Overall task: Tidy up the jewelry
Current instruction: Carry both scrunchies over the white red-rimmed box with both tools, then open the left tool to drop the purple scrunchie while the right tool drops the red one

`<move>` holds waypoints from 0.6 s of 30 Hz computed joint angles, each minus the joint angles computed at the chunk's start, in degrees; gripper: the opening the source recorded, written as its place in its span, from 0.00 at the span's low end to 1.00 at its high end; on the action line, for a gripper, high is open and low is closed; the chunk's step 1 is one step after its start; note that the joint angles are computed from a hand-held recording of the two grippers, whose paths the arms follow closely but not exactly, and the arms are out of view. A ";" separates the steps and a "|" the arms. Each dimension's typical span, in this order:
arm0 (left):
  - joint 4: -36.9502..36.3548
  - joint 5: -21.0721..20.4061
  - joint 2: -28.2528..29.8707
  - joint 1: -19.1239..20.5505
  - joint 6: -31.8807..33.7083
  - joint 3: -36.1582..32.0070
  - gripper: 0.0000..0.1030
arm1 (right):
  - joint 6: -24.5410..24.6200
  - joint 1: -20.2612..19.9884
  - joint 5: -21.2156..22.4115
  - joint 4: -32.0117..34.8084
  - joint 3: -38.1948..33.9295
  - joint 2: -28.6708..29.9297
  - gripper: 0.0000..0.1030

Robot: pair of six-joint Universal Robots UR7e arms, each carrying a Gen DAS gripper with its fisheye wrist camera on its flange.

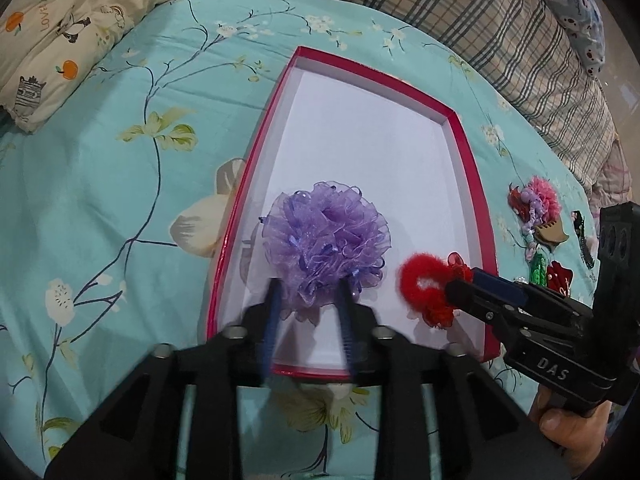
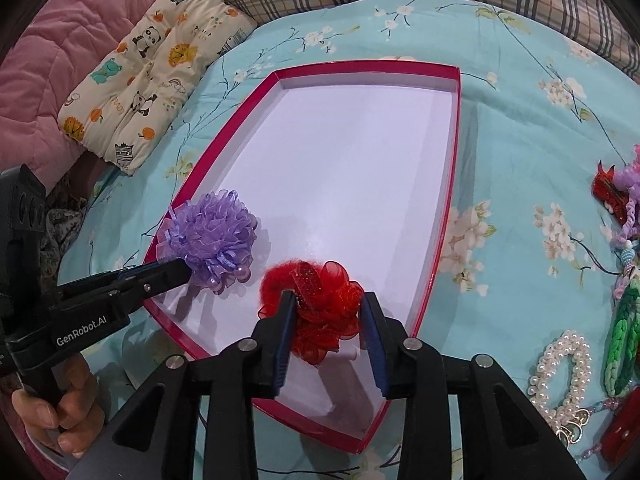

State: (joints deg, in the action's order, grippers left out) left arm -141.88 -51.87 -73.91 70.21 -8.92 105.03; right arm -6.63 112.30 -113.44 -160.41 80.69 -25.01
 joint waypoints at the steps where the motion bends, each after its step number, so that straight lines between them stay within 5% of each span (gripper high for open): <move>1: -0.31 0.57 -0.18 -0.24 0.17 0.26 0.38 | 0.00 0.06 0.15 -0.13 0.17 -0.18 0.42; 18: -0.90 0.82 -1.65 -3.58 0.04 2.01 0.38 | 0.81 0.06 -0.94 -8.04 9.49 -7.58 0.48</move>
